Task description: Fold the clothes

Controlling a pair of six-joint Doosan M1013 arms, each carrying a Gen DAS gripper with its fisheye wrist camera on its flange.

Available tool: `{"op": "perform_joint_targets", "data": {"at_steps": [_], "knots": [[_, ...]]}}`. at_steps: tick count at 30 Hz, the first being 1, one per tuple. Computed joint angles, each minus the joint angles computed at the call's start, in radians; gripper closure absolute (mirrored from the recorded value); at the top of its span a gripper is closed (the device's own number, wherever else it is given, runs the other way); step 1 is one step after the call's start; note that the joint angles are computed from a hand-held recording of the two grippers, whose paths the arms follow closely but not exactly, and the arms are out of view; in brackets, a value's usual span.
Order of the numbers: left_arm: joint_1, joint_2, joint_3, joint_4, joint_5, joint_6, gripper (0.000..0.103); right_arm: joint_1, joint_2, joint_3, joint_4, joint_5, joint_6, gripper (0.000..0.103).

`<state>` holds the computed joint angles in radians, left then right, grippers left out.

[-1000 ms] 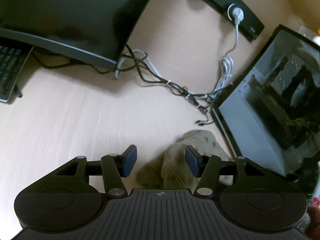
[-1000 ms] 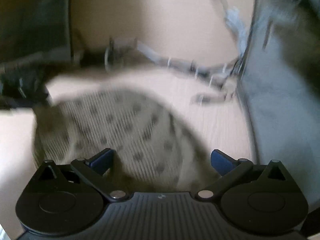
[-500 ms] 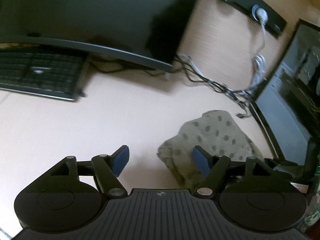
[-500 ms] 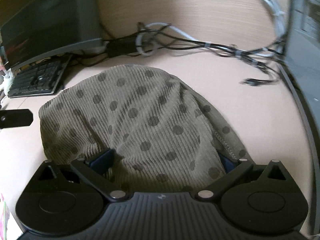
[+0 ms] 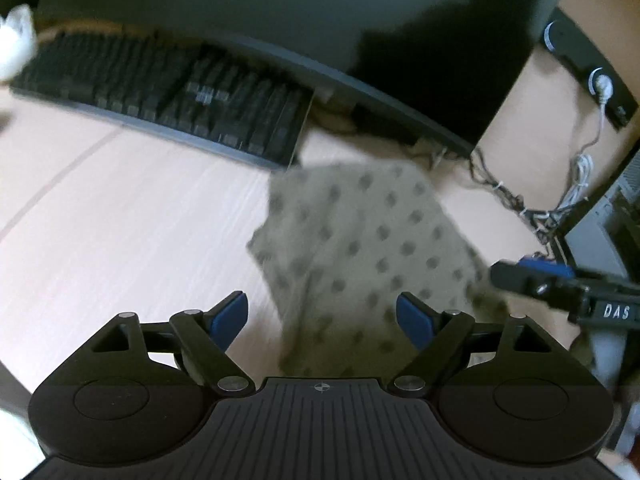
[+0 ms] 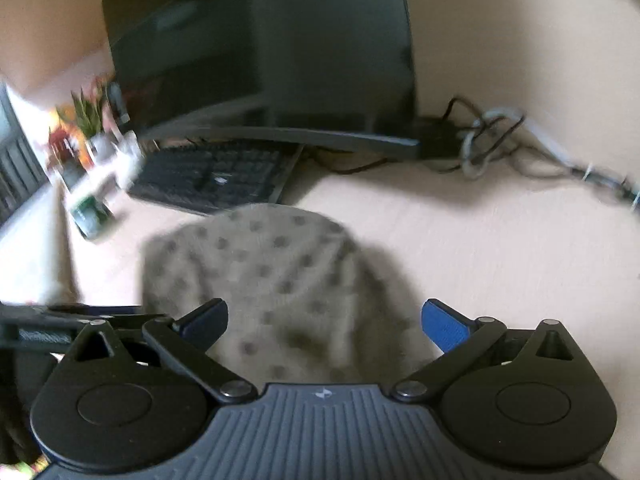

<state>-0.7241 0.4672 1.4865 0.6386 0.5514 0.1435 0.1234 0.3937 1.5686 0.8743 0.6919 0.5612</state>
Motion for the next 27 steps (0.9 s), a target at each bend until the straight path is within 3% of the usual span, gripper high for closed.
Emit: {"op": "perform_joint_targets", "data": {"at_steps": [3, 8, 11, 13, 17, 21, 25, 27], "knots": [[0.006, 0.007, 0.010, -0.079, -0.040, 0.053, 0.019, 0.008, 0.020, -0.020, -0.089, -0.004, 0.112, 0.000], [0.006, 0.002, 0.034, -0.156, -0.150, 0.103, 0.048, 0.022, 0.029, -0.020, -0.122, -0.013, 0.134, 0.000], [0.002, -0.017, 0.063, -0.169, -0.241, 0.142, 0.050, 0.024, 0.025, -0.012, -0.119, -0.017, 0.103, 0.000], [-0.005, -0.018, 0.062, -0.202, -0.219, 0.194, 0.050, 0.027, 0.025, -0.011, -0.123, -0.023, 0.093, 0.000], [-0.013, -0.011, 0.049, -0.231, -0.089, 0.207, 0.044, 0.026, 0.021, -0.007, -0.120, -0.024, 0.082, 0.000], [-0.020, -0.043, 0.067, -0.083, -0.077, 0.087, 0.045, 0.026, 0.012, 0.006, -0.116, -0.038, 0.048, 0.000], [-0.014, -0.068, 0.081, 0.258, -0.170, -0.179, 0.032, 0.025, -0.002, 0.024, -0.109, -0.059, 0.025, 0.000], [0.000, -0.051, 0.057, 0.359, -0.208, -0.244, 0.025, 0.022, -0.014, 0.041, -0.092, -0.071, -0.005, 0.000]]}}
